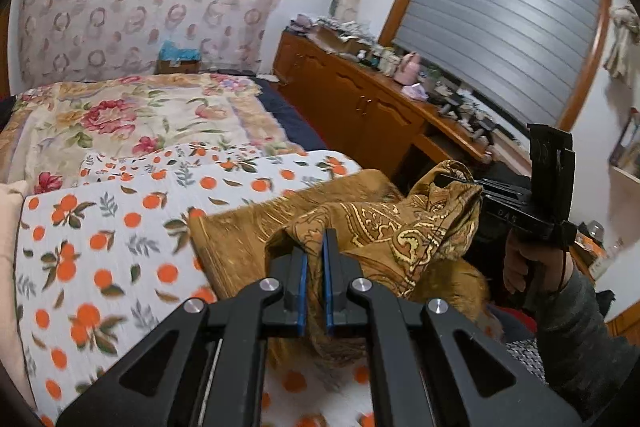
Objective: Fold small clothes
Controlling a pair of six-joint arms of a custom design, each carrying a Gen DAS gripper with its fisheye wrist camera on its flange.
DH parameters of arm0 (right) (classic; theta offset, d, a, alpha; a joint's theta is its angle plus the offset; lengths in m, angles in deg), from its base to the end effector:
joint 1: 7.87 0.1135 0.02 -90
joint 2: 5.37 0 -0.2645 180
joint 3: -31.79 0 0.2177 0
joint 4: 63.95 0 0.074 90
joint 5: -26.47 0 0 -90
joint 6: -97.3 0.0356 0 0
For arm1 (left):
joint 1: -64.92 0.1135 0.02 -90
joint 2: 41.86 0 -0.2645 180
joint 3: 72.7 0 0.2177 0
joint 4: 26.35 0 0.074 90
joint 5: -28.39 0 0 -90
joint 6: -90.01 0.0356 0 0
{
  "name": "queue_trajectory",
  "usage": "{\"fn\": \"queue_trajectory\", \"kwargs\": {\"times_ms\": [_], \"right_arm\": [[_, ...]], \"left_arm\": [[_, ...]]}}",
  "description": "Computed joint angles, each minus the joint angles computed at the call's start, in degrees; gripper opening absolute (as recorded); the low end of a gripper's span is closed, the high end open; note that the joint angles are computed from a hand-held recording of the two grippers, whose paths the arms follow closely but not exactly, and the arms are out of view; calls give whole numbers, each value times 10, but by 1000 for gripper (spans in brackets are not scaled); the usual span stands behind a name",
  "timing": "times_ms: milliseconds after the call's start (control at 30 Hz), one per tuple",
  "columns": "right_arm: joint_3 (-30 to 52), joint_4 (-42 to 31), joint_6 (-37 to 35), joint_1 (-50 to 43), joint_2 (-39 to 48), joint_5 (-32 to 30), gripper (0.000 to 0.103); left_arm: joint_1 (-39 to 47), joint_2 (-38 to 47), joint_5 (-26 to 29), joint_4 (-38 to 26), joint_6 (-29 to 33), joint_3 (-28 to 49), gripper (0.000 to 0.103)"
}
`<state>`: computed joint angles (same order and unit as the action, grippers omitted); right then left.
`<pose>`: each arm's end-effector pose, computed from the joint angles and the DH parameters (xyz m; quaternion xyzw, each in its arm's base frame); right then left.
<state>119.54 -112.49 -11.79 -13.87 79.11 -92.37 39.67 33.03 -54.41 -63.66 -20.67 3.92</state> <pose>0.2862 -0.0128 0.3145 -0.1962 0.8790 0.1448 0.4097 0.2311 -0.1139 0.3118 0.0641 0.8857 -0.2295 0.3984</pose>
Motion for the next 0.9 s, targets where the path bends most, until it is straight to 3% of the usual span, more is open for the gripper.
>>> {"fn": "queue_trajectory", "kwargs": {"times_ms": [233, 367, 433, 500, 600, 833, 900], "right_arm": [[74, 13, 7, 34, 126, 44, 5], [98, 2, -1, 36, 145, 51, 8], [110, -10, -7, 34, 146, 52, 10], [124, -29, -12, 34, 146, 56, 14], [142, -51, -8, 33, 146, 61, 22], [232, -137, 33, 21, 201, 61, 45], [249, -148, 45, 15, 210, 68, 45]], "left_arm": [[45, 92, 9, 21, 15, 25, 3], [50, 102, 11, 31, 34, 20, 8], [53, 98, 14, 29, 43, 17, 20], [51, 83, 2, 33, 49, 8, 41], [55, 53, 1, 32, 56, -2, 55], [50, -3, -6, 13, 58, -28, 56], [43, -18, -16, 8, 56, -40, 56]]}}
